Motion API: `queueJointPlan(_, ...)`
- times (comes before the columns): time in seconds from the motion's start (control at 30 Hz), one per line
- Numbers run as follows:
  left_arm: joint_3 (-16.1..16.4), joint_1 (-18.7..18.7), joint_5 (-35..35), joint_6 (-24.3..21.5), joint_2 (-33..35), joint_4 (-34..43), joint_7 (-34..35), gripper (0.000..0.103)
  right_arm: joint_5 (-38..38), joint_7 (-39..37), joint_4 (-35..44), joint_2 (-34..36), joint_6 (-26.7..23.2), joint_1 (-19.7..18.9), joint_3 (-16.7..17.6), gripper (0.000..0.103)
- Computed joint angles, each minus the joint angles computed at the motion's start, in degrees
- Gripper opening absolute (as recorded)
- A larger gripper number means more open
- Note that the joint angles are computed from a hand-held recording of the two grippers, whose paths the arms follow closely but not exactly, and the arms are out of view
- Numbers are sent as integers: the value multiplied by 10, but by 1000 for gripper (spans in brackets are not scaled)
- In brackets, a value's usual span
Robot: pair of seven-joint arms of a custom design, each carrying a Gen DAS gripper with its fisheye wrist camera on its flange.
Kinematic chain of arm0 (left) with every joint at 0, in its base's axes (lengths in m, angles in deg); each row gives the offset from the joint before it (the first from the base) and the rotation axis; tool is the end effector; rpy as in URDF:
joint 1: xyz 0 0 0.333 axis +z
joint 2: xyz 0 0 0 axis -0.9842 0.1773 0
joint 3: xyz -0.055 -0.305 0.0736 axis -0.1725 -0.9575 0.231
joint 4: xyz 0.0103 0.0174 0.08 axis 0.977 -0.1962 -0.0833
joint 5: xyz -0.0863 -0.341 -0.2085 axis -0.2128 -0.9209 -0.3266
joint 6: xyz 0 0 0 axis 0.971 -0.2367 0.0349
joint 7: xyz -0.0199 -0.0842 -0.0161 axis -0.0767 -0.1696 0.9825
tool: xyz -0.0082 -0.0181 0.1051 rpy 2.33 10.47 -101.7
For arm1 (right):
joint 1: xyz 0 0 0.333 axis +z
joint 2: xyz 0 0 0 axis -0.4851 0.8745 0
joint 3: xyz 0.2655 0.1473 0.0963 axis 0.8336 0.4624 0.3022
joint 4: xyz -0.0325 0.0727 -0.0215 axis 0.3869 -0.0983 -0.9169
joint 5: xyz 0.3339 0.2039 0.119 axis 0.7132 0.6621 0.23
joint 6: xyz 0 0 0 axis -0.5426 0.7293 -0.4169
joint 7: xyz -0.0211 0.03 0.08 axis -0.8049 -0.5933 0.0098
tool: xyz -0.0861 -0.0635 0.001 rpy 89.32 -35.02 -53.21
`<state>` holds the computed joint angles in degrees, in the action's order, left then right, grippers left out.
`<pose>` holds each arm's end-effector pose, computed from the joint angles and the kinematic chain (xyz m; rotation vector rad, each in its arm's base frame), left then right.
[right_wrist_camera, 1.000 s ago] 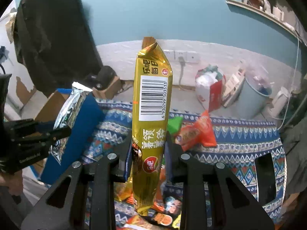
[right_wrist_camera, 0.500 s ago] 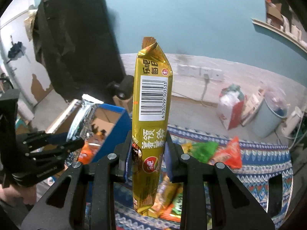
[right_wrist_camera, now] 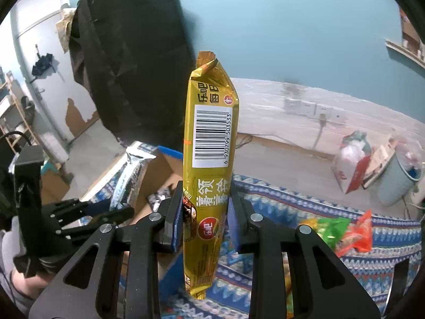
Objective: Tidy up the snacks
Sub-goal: 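Carry both packs over the box and open both grippers to drop them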
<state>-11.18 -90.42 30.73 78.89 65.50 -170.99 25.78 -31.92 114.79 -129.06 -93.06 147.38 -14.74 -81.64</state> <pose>0.4458 -0.2596 0.4294 -1.8905 1.7979 -0.7110 0.4752 0.0124 0.4697 -1.8573 1.4039 -0.4484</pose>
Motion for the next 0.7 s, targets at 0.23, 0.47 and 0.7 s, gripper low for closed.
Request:
queueJointPlan(0.23,8,8,-12,-1,-12,-20,2,27,1,15,20,32,-9,12,20,27)
queueJointPlan(0.47,17,16,-31,-9,2,-28,13,27,-1,37,46,70,-26,14,39,27)
queueJointPlan(0.7,30,14,-79,-16,8,-39,41,31,-20,71,63,104,-47,7,59,27)
